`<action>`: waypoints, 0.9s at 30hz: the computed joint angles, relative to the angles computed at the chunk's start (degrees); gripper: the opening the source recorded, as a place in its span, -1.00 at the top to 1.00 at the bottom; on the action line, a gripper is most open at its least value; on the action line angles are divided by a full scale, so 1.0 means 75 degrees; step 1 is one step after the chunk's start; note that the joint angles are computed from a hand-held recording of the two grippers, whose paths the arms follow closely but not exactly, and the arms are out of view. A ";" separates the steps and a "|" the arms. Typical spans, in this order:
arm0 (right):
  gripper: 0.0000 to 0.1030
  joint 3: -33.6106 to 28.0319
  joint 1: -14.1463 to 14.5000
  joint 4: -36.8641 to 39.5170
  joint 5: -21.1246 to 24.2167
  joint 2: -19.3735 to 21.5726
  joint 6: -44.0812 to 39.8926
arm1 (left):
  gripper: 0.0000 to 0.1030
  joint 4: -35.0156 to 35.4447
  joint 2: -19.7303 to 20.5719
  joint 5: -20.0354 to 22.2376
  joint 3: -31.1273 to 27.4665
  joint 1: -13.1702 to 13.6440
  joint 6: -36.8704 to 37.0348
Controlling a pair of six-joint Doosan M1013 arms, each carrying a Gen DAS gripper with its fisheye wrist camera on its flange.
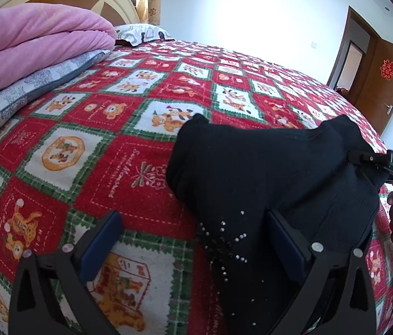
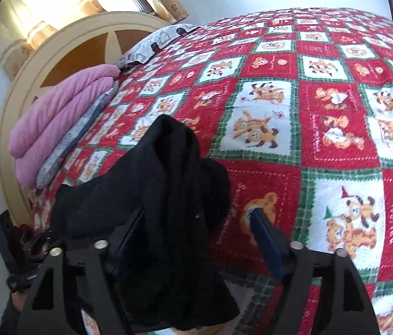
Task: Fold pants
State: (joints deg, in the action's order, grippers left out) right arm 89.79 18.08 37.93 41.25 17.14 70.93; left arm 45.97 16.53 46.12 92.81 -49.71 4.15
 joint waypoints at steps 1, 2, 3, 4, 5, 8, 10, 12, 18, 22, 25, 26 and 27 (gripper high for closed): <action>-0.53 0.0008 -0.0016 0.0092 0.0004 -0.0010 0.0017 | -1.00 -0.0017 0.0003 0.0030 -0.0003 -0.0007 0.0026; -0.53 0.0039 -0.0029 0.0198 -0.0029 -0.0045 0.0051 | -1.00 -0.0047 0.0005 0.0080 -0.0005 -0.0018 0.0076; -0.53 0.0076 -0.0027 0.0182 -0.0099 -0.0094 0.0109 | -1.00 -0.0050 -0.0011 0.0110 0.0007 -0.0029 0.0084; -0.53 0.0122 -0.0006 0.0023 -0.0224 -0.0174 0.0239 | -1.00 -0.0027 -0.0045 0.0125 0.0039 -0.0043 0.0059; -0.53 0.0166 0.0005 -0.0104 -0.0332 -0.0242 0.0317 | -1.00 -0.0029 -0.0074 0.0175 0.0064 -0.0062 0.0043; -0.55 0.0337 -0.0034 -0.0365 -0.0663 -0.0482 0.0571 | -1.00 0.0027 -0.0192 0.0346 0.0146 -0.0146 -0.0100; -0.55 0.0462 -0.0123 -0.0305 -0.0781 -0.0624 0.0712 | -1.00 0.0034 -0.0263 0.0490 0.0172 -0.0224 -0.0095; -0.55 0.0654 -0.0233 -0.0091 -0.0855 -0.0810 0.0746 | -1.00 0.0122 -0.0340 0.0590 0.0203 -0.0314 -0.0125; -0.55 0.1306 -0.0329 -0.0100 -0.0971 -0.1510 0.0838 | -1.00 0.0653 -0.0620 0.0993 0.0273 -0.0729 -0.0741; -0.55 0.1830 -0.0346 -0.0101 -0.1056 -0.2198 0.0716 | -1.00 0.1228 -0.0675 0.1292 0.0119 -0.1165 -0.0921; -0.55 0.2233 -0.0318 -0.0280 -0.1259 -0.2829 0.0768 | -1.00 0.1470 -0.0674 0.1296 -0.0057 -0.1385 -0.0819; -0.55 0.2327 -0.0309 -0.0364 -0.1330 -0.2988 0.0814 | -1.00 0.1521 -0.0669 0.1316 -0.0113 -0.1444 -0.0802; -0.55 0.2448 -0.0295 -0.0446 -0.1436 -0.3185 0.0848 | -1.00 0.1634 -0.0669 0.1319 -0.0172 -0.1529 -0.0796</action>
